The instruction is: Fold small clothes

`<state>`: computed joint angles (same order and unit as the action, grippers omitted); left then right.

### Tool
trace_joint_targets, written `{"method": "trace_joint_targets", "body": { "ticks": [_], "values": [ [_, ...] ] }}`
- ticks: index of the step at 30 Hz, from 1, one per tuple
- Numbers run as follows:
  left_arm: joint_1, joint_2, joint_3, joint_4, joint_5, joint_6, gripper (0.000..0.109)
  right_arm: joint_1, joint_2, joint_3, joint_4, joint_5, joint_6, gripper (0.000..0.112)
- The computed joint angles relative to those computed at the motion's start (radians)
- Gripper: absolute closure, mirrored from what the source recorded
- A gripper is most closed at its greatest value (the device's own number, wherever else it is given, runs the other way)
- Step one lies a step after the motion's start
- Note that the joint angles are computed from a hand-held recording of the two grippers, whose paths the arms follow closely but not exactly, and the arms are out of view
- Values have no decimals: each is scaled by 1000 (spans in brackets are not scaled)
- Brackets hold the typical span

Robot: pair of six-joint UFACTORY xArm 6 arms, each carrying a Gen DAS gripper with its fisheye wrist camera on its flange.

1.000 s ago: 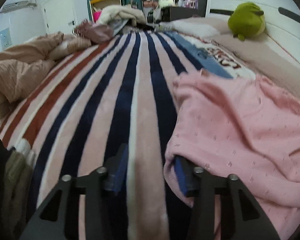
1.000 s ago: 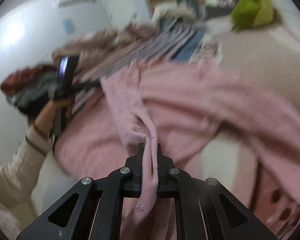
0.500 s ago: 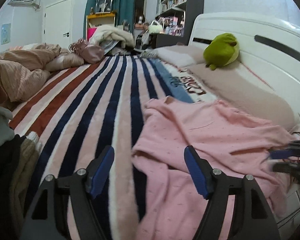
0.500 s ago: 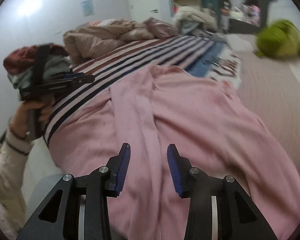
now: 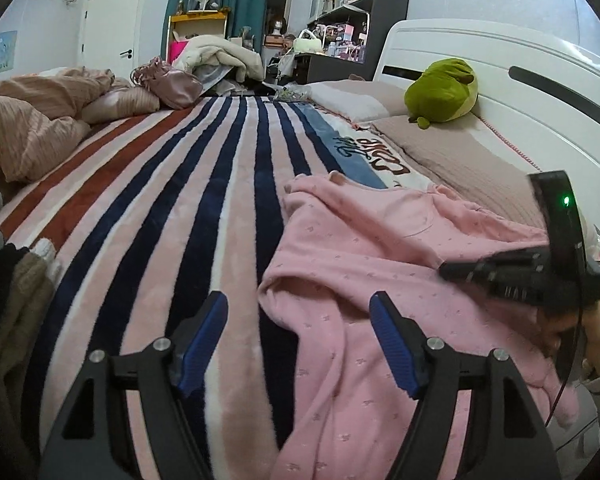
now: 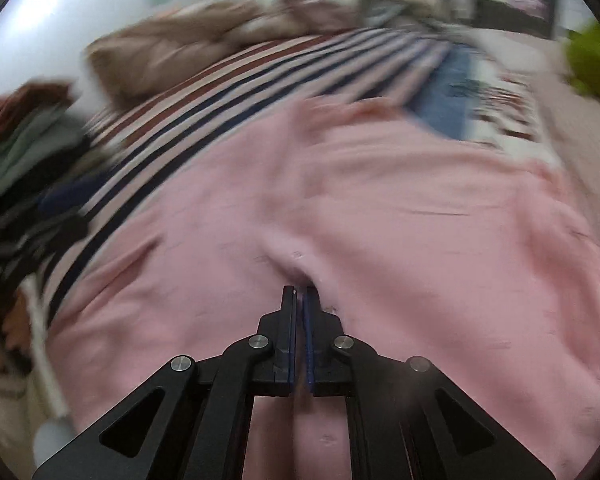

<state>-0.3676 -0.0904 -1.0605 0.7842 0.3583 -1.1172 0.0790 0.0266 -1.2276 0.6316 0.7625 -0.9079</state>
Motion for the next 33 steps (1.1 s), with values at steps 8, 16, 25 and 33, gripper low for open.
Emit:
{"method": "trace_joint_targets", "body": {
  "ticks": [8,16,25,33],
  "values": [
    [2,-17,24,-7,-10,7,39,-49,-77,35,69,24,-72,111],
    [-28,11,-35,127,78,-117,25,43,66,-167,97,244,-47,112],
    [-34,-18,-11,186,177,-134,23,27,164,-217,-21,61,183,112],
    [-118,-121,29,204,183,-166,8,-287,-253,125,270,201,-94,74]
  ]
}}
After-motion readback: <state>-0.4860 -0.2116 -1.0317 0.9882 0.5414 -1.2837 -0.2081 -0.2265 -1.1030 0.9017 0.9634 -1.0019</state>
